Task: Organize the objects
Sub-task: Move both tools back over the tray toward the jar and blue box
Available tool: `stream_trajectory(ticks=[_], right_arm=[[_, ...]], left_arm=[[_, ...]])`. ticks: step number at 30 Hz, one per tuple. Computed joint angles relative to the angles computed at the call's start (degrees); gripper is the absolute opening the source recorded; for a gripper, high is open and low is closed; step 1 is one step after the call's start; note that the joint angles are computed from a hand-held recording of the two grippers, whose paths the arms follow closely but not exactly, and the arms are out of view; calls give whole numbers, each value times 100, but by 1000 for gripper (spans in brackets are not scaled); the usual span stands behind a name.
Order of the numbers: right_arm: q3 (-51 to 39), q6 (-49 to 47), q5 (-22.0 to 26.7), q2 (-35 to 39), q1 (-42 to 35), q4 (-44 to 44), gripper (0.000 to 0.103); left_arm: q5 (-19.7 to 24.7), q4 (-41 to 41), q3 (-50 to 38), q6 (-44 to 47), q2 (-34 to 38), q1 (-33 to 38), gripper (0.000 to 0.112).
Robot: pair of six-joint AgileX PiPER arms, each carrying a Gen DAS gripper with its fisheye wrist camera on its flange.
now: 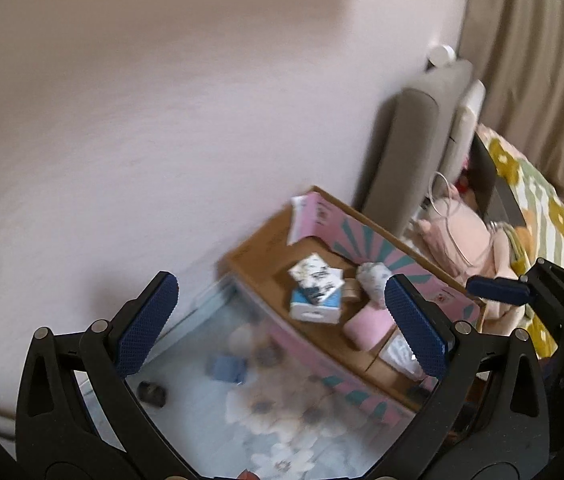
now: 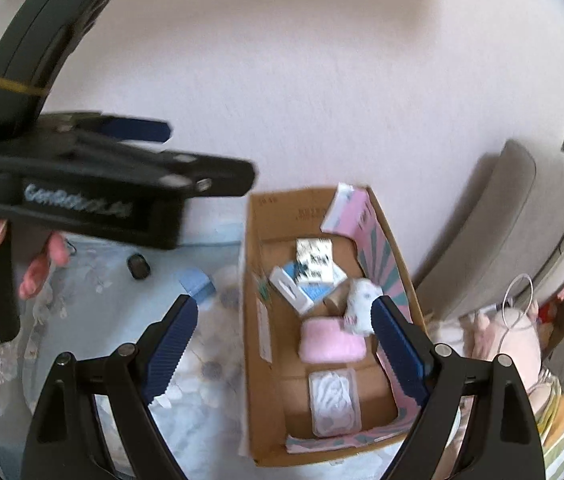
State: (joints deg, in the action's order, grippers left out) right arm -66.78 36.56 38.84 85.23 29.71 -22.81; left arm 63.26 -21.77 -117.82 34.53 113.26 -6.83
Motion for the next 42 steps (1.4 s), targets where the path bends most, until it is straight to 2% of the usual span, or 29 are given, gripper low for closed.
stream_trajectory(ticks=[3,8,18,23,30,36,42], right_arm=[[-241,-28,0,70,107,42,86],[-563,135,-125,291,359,-120,86],[-1110,22,-330,1044,705,131,86],[-1187,-216,-548,1410,775,476,86],[-1307,53,-750,1918,930,266,86],[-1308,943,-1030,2556,1037,-428,86],[-1477,1714,-1229,3292,1098,-1279,86]], left_arm=[[-51,-179,249,127,-240,386,103],[-464,-345,939,360,-723,1033,103],[-685,-805,1656,844,-981,2266,103],[-1013,-823,2184,974,-1045,2577,103],[-1164,-1030,2532,1137,-690,2807,103],[-1489,-1440,2746,1657,-107,2865,103],[-1926,-1530,2667,2003,593,2656,97]])
